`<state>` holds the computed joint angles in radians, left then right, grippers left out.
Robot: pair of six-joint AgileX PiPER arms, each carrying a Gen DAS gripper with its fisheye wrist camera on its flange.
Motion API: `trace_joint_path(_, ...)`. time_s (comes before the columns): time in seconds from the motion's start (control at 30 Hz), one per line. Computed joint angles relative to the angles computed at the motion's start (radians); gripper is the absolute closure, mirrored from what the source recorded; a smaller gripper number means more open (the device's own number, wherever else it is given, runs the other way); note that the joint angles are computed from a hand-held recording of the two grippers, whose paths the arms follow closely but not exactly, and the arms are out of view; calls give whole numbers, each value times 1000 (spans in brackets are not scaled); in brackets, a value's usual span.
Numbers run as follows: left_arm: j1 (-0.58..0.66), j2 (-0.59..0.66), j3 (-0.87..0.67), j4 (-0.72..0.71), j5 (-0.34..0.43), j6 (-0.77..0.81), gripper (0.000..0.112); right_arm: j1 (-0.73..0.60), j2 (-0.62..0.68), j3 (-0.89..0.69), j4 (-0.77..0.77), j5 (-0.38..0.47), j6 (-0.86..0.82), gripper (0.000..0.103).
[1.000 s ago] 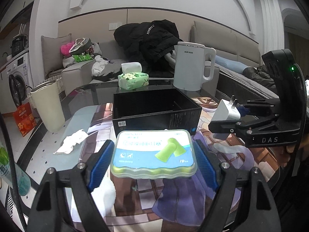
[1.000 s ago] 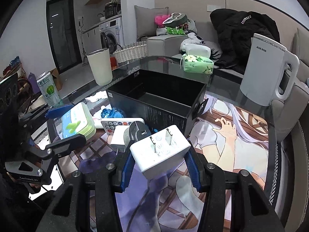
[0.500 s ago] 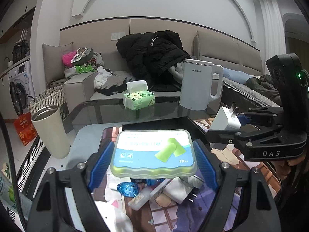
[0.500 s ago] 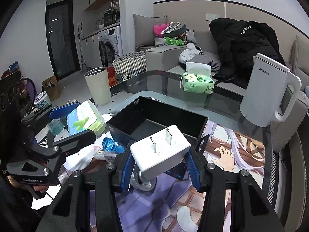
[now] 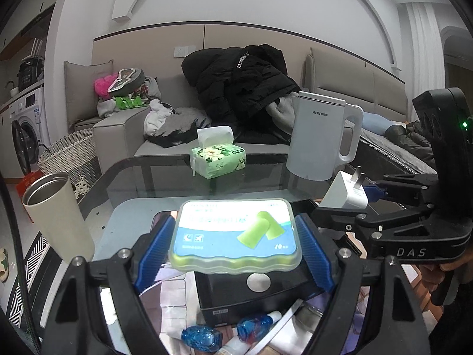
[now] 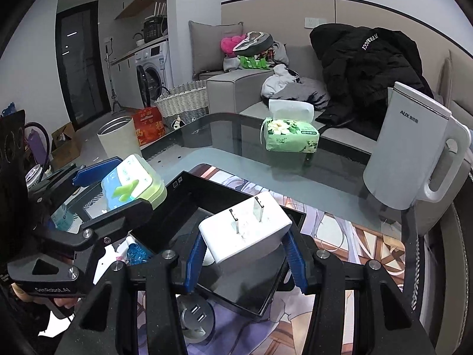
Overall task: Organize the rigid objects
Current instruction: 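Carry the tin into the black box with the left tool while the right tool drops the adapter in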
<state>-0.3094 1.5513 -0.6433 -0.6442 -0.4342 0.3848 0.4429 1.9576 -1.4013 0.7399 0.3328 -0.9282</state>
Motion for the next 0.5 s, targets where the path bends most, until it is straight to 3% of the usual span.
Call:
trace_joint_path(0.23, 28, 102, -45, 37, -46, -46, 30, 7, 75, -79, 35, 13, -63, 54)
trace_joint_path(0.5, 44, 202, -85, 82, -91, -89, 30, 28, 124, -121, -166, -32, 93, 54)
